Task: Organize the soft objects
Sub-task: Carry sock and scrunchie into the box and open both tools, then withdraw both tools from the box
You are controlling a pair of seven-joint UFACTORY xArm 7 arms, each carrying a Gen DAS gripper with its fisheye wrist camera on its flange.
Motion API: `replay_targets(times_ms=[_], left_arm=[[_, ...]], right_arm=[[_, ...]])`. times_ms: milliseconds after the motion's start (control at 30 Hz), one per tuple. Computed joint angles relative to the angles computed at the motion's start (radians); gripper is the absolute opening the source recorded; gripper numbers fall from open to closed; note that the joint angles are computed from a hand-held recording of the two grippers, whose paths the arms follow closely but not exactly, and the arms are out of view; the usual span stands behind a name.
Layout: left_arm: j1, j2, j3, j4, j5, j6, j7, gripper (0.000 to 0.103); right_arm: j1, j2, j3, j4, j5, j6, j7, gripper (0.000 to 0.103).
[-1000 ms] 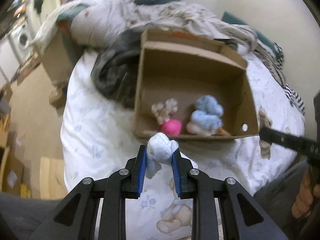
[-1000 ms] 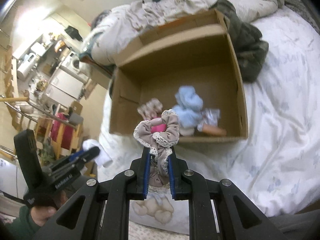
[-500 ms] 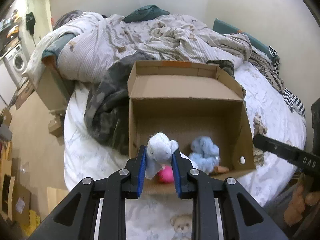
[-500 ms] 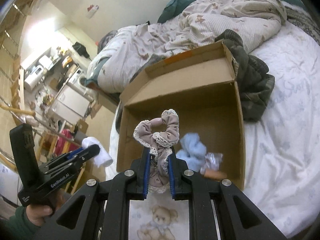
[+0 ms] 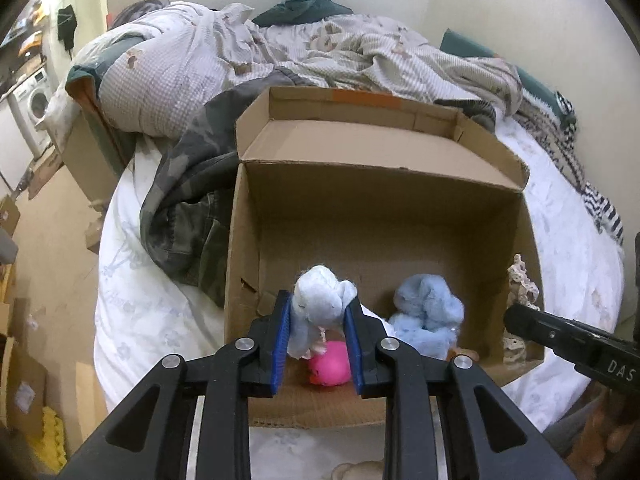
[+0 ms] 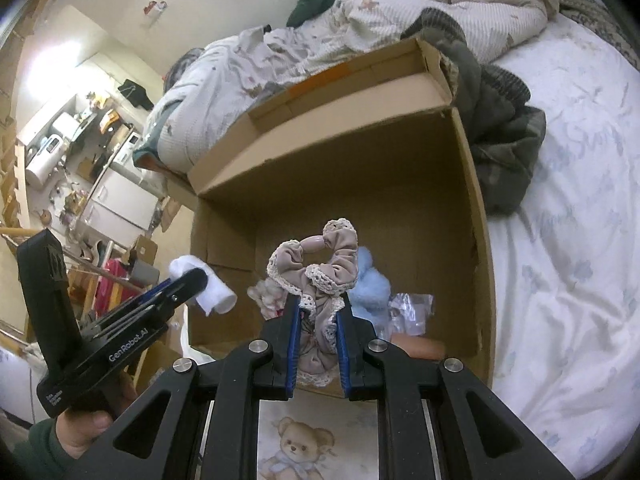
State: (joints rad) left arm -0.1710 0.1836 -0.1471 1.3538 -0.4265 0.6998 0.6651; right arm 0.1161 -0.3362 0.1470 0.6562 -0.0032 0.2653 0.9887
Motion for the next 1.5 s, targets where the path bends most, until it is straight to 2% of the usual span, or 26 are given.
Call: replay_targets(times_ms=[200, 367, 567, 633, 800, 967, 1033, 1067, 1100, 1133, 1233, 1367, 1500], left_arm=[[0.004, 0.008, -0.006, 0.004, -0.026, 0.014, 0.009, 0.022], [-0.007, 0.032, -0.001, 0.02, 0.017, 0.031, -0.037, 0.022], [-0.009, 0.034, -0.008, 0.021, 0.025, 0.04, -0.052, 0.023], [-0.012, 0.029, -0.007, 0.011, 0.034, 0.03, -0.055, 0.03], [-0.018, 0.015, -0.004, -0.01, 0.052, 0.004, -0.073, 0.061], [-0.02, 0.01, 0.0, -0.017, 0.065, -0.007, -0.096, 0.065], [-0.021, 0.003, 0.002, -0.029, 0.073, -0.028, -0.104, 0.065], [-0.02, 0.0, 0.001, -0.033, 0.07, -0.034, -0.103, 0.065], [-0.018, -0.002, 0.001, -0.034, 0.066, -0.035, -0.101, 0.065], [-0.015, -0.003, 0.001, -0.034, 0.062, -0.033, -0.099, 0.065], [-0.012, 0.001, 0.003, -0.022, 0.066, -0.009, -0.102, 0.065], [-0.017, -0.019, 0.01, -0.05, 0.094, -0.056, -0.123, 0.065], [-0.009, -0.036, 0.008, -0.071, 0.069, -0.081, -0.105, 0.065]], right_arm=[[0.006, 0.046, 0.002, 0.038, -0.016, 0.002, -0.022, 0.018], [0.035, 0.076, -0.028, 0.049, 0.023, 0.012, -0.068, 0.018], [0.034, 0.093, -0.032, 0.057, 0.041, 0.024, -0.079, 0.018], [0.032, 0.093, -0.032, 0.056, 0.041, 0.028, -0.077, 0.018], [0.021, 0.097, -0.024, 0.06, 0.025, 0.032, -0.051, 0.018], [0.021, 0.098, -0.026, 0.061, 0.026, 0.028, -0.044, 0.023], [0.015, 0.096, -0.022, 0.058, 0.019, 0.024, -0.028, 0.03], [0.01, 0.093, -0.018, 0.055, 0.012, 0.021, -0.016, 0.044], [0.003, 0.086, -0.012, 0.048, 0.001, 0.014, 0.002, 0.068], [-0.013, 0.08, 0.0, 0.04, -0.02, 0.002, 0.032, 0.075], [-0.037, 0.072, 0.014, 0.038, -0.063, 0.005, 0.077, 0.078], [-0.065, 0.057, 0.034, 0.034, -0.122, 0.01, 0.135, 0.096], [-0.097, 0.04, 0.063, 0.034, -0.202, 0.014, 0.187, 0.1]])
